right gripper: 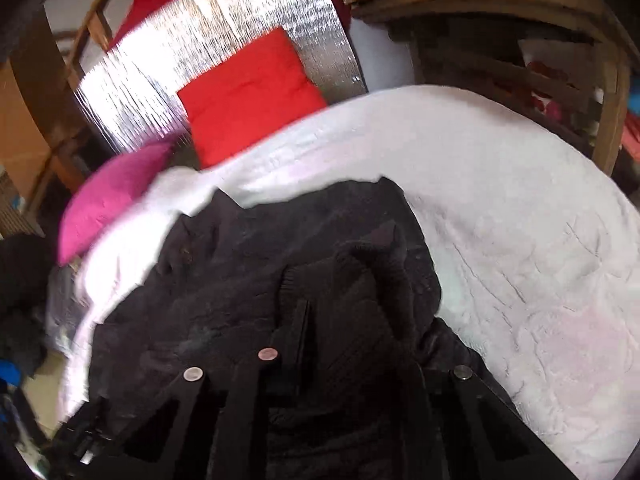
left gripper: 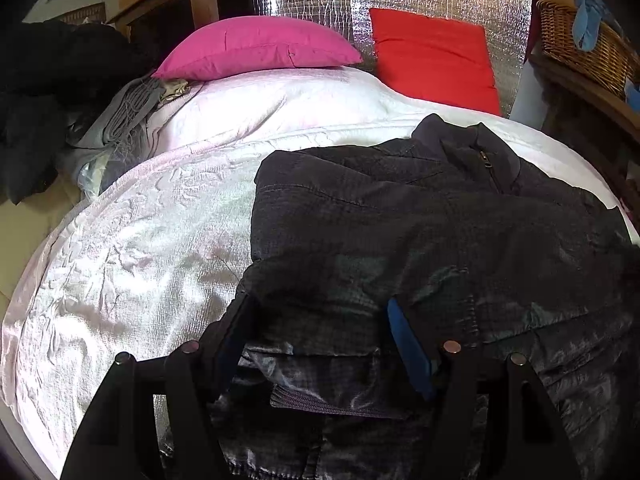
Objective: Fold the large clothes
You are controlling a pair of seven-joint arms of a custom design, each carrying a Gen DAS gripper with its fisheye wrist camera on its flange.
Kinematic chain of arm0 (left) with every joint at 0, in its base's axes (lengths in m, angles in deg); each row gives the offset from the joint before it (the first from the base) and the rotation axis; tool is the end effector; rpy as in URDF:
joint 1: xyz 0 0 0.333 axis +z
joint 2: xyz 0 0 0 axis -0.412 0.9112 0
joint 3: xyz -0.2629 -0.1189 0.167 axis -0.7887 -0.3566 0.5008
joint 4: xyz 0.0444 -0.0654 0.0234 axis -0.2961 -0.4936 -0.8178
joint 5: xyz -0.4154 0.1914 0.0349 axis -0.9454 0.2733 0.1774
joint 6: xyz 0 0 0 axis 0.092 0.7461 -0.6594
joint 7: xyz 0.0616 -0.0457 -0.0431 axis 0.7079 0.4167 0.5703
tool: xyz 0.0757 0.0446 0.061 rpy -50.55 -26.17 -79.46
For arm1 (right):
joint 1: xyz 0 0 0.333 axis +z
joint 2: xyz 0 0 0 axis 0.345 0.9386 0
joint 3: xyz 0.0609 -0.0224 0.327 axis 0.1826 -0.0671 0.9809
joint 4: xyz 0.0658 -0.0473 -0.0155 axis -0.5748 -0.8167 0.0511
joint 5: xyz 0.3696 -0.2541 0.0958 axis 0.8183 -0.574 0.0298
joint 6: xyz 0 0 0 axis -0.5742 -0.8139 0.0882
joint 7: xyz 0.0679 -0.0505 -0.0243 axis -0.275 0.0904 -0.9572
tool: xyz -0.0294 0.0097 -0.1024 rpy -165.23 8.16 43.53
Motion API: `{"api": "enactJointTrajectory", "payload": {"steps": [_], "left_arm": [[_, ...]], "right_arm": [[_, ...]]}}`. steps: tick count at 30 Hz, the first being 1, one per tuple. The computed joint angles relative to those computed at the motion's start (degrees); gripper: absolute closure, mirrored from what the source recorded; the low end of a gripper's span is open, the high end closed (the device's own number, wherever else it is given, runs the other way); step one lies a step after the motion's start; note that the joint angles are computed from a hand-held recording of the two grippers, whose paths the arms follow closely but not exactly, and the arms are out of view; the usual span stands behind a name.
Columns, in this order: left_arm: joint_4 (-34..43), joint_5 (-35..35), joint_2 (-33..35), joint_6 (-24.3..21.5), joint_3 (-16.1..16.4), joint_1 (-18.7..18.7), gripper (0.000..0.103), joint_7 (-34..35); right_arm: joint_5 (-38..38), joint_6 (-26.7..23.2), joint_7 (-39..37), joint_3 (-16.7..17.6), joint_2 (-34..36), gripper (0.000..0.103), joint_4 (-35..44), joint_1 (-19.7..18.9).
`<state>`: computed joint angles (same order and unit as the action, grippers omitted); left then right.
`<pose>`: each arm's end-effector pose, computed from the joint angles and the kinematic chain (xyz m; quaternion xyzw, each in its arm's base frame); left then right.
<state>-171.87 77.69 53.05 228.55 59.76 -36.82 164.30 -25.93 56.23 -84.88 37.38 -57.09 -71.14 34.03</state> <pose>0.5545 -0.2405 0.4820 -0.4948 0.7879 -0.3028 0.2066 0.3365 0.2395 0.5311 -0.2367 0.8903 -0.2451 0.3021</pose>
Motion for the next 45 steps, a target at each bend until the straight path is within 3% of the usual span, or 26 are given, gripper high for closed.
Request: {"api": "enactJointTrajectory", "payload": {"steps": [2,9,12,14,18,21,26,29,32,36,37,39,42,43,45], "left_arm": [[-0.04,0.08,-0.03,0.04,-0.01,0.01,0.033,-0.02],[-0.11,0.43,-0.08,0.04,-0.01,0.03,0.033,-0.31],[-0.17,0.42,-0.13,0.06,-0.01,0.01,0.033,-0.06],[-0.15,1.12,-0.08,0.06,-0.16,0.23,0.033,-0.64],[-0.1,1.34,0.0,-0.01,-0.14,0.3,0.033,-1.03],[-0.18,3.59,0.03,0.22,-0.67,0.83,0.033,-2.9],[-0.25,5.41,-0.14,0.13,-0.8,0.98,0.033,-4.96],[-0.68,7.65,-0.69,0.93,-1.22,1.79,0.033,-7.65],[-1.73,16.21,-1.91,4.3,-3.18,4.94,0.033,-15.59],[-2.83,32.68,-3.81,10.73,-9.69,14.07,0.033,-32.21],[-2.89,34.02,-3.82,11.84,-9.5,14.07,0.032,-33.52],[-2.59,29.27,-2.84,11.46,-5.98,9.36,0.029,-28.07],[-0.45,24.01,-0.23,5.26,-3.6,4.55,0.029,-20.47],[0.92,24.1,1.11,2.07,-3.75,4.11,0.029,-19.78],[1.82,26.35,2.21,0.41,-3.75,3.96,0.028,-21.73]], "right_arm": [[2.4,2.45,-1.0,-2.32,0.56,0.085,-1.6,1.27],[5.81,4.89,-1.68,-3.29,-4.53,0.083,-4.67,1.76],[6.59,4.92,-0.62,-1.94,-9.06,0.081,-6.35,1.08],[6.29,1.08,0.97,0.46,-12.14,0.075,-6.28,-0.16],[2.93,-12.6,2.89,5.66,-13.28,0.07,-2.06,-2.82],[-1.22,-14.2,0.16,6.39,-9.67,0.07,0.89,-2.06],[-5.77,-13.46,-7.84,5.21,3.41,0.07,8.21,-0.12],[-6.23,-16.0,-12.43,4.01,11.72,0.07,12.86,1.66],[-6.33,-18.9,-15.22,2.6,17.33,0.07,15.72,3.68],[-8.92,-23.43,-16.21,2.01,22.33,0.07,19.66,5.83],[-9.33,-24.03,-16.3,1.66,23.0,0.07,20.18,6.51],[-10.16,-25.08,-16.12,0.92,23.77,0.07,20.68,7.9],[-11.25,-24.99,-15.89,-0.66,23.89,0.07,20.37,9.95],[-11.47,-24.66,-15.76,-1.1,23.71,0.07,20.09,10.44],[-11.75,-23.8,-15.54,-1.83,23.39,0.07,19.56,11.01]]}}
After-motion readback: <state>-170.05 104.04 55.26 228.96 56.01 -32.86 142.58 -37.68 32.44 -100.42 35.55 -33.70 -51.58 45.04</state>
